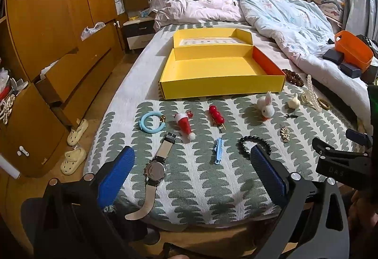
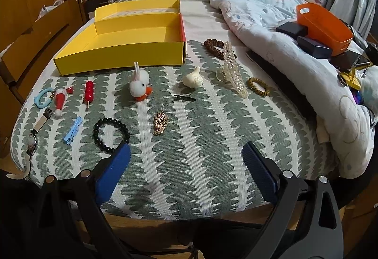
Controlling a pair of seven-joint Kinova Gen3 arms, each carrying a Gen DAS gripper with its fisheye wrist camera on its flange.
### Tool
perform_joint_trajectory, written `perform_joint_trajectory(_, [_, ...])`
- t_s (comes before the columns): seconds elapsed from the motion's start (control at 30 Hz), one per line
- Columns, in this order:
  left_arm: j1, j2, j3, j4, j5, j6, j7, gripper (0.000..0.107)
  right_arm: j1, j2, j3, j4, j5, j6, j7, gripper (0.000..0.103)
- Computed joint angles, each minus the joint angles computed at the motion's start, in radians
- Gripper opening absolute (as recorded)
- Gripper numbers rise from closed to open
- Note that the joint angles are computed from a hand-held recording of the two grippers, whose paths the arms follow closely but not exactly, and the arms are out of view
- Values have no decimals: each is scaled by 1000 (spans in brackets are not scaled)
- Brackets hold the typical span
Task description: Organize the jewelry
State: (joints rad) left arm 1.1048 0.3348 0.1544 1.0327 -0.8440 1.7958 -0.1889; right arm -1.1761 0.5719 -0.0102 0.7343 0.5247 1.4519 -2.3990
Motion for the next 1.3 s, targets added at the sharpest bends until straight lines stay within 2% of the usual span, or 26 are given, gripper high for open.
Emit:
perform_joint_trajectory(0.13, [-20,-18,7,21,31,-36,1,97,3,6,0,-8,-4,7,7,95])
perform_joint_trajectory(0.5, [-10,0,1,4,12,-6,-12,97,6,9,6,-2,-6,7,2,96])
perform_joint_trajectory(0.93, [1,-15,12,25,-21,-18,4,97,5,13,7,-11,-5,23,-2,96])
perform_joint_trajectory(1.3, [-24,-14,12,19,24,-31,-10,97,6,21,8,-22,-9,31,5,96])
